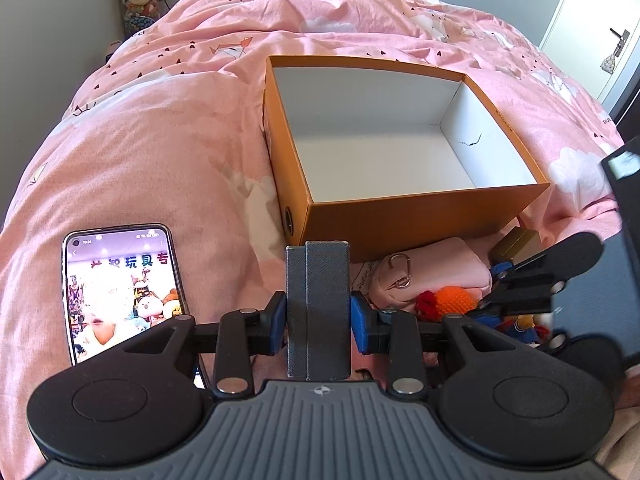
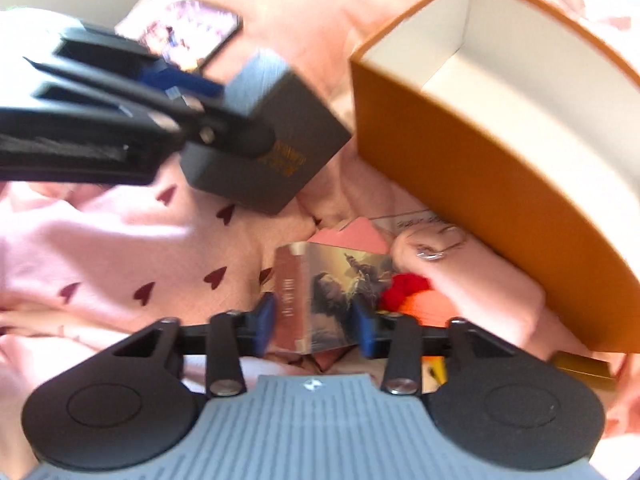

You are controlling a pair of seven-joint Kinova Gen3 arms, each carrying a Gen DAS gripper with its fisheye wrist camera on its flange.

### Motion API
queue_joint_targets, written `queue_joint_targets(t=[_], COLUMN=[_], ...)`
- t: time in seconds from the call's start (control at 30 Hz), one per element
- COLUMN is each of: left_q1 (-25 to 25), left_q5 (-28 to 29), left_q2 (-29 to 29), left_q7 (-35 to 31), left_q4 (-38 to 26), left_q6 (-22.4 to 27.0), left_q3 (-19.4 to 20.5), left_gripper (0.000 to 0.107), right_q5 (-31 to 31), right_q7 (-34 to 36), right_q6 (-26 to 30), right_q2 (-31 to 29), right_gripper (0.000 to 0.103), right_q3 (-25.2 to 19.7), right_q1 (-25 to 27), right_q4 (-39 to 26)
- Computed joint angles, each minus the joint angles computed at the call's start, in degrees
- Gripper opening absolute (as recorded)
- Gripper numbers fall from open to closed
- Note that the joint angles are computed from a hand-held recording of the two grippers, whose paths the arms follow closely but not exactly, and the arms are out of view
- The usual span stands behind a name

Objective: Organize objects
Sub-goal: 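Grasp the small painted-cover book with the right gripper and lift it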

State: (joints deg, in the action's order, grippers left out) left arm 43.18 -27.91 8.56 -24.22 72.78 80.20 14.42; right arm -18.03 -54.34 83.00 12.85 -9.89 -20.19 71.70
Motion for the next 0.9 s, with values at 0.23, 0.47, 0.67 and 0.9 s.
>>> queue_joint_targets(t=[0.23,0.47,0.67,0.9], left_q1=[1.31,3.03,3.82,6.58], left_q5=[-1.44,-2.06,-1.14,-4.66], left_q2=[0.85,2.70,4.05,3.67], left_q7=[0.01,-1.11,-1.21,0.14], left_q4=[-1.58,-3.92,-3.07,-4.15], left_q6=[0.92,0.70,-2.45,-1.61], left_q3=[0.08,-0.21,-1.15,-1.59], left_gripper=[0.037,0.037,0.037,0.037], right_q5=[-2.81,3.78,4.77,-2.97], right_q7=[-0.64,4.01,3.51,4.77], right_q6=[-0.63,-11.80,-13.09,-10.70], right_q2=[0.39,-7.81,-7.68,-6.88], right_gripper=[0.034,0.024,0.024,0.023], right_q3=[0.52,-0.35,0.31,2.02], right_q1=[2.06,-0.72,-0.95,2.83], right_q4=[-0.01,8.48,9.31,7.77])
